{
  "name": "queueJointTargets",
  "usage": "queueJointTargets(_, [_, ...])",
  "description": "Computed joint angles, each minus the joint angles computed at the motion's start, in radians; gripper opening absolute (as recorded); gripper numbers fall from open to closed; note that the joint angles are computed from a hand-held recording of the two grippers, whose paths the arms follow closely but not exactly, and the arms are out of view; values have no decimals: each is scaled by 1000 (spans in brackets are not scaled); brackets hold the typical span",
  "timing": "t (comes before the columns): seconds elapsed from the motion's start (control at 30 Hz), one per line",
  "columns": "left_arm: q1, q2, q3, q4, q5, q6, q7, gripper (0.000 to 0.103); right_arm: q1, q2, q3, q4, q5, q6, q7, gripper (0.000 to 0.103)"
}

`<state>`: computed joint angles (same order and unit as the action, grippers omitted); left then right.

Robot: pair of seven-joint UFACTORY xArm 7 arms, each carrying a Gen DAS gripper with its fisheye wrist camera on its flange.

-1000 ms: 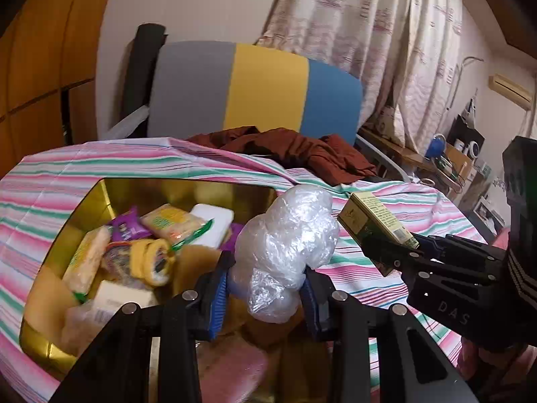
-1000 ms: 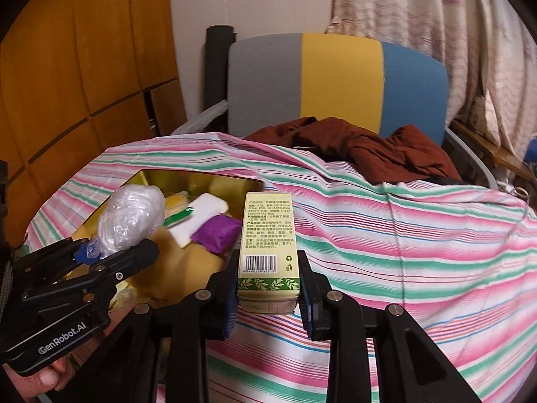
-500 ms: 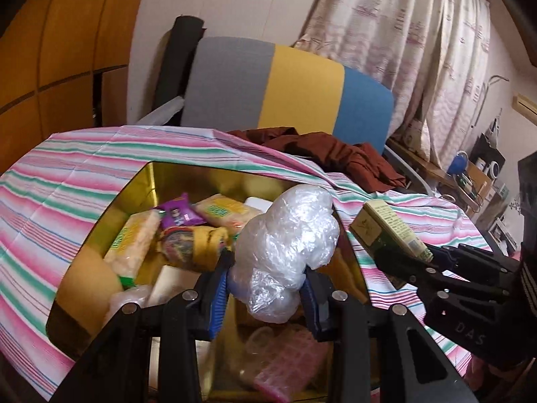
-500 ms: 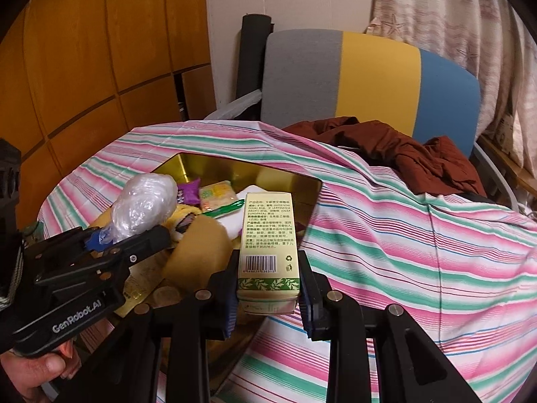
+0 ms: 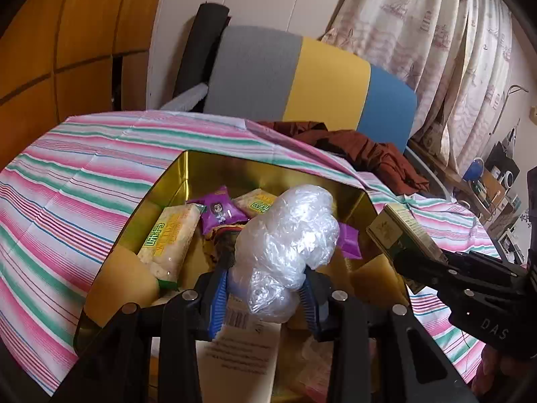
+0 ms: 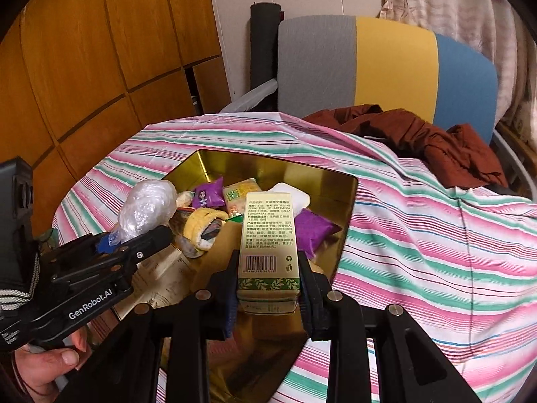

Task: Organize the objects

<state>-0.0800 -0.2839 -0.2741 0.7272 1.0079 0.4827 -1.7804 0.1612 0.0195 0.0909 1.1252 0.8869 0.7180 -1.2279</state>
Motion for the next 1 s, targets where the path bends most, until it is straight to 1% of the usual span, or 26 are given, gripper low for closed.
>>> queueJointTargets(0.13, [-1,31,26,26,-35,-23,74,38,10,23,11,18,-29,-15,39,30])
queueJointTargets(0.23, [-5,58,38,60,-58,-12,130,38,16,48,22,42,-62,-33,82,30])
queueJointTargets(0.37, [-14,89,58,88,-96,-21,187,38,25,85,38,75,-116,-79,153,30])
queueJointTargets(0.47, [-17,109,70,99,-114,-28,195,38,25,120,50,113,-149,-81,210,30])
queueJointTargets(0.7, [-33,134,83,115,-133,-23,221,38,21,158,79,151,-185,-118,255,31])
queueJointTargets(0.77, [-39,137,87,118,-146,-21,230,40,20,162,82,153,-193,-128,272,31])
queueJointTargets(0.8, [-42,138,91,117,-160,-24,242,43,19,163,83,154,-195,-129,282,36])
queueJointTargets(0.83, [-44,139,92,118,-169,-22,249,45,16,164,85,156,-192,-128,286,47])
queueJointTargets(0.87, [-47,138,91,119,-176,-14,254,50,11,162,88,154,-180,-131,285,50])
queueJointTargets(0.9, [-49,137,89,121,-180,-3,256,51,8,160,89,152,-171,-135,283,55])
queueJointTargets(0.93, [-50,136,88,121,-181,3,257,51,4,159,91,152,-158,-134,278,56])
queueJointTargets(1.0, [-53,133,86,123,-186,16,256,51,3,156,90,149,-155,-135,277,57])
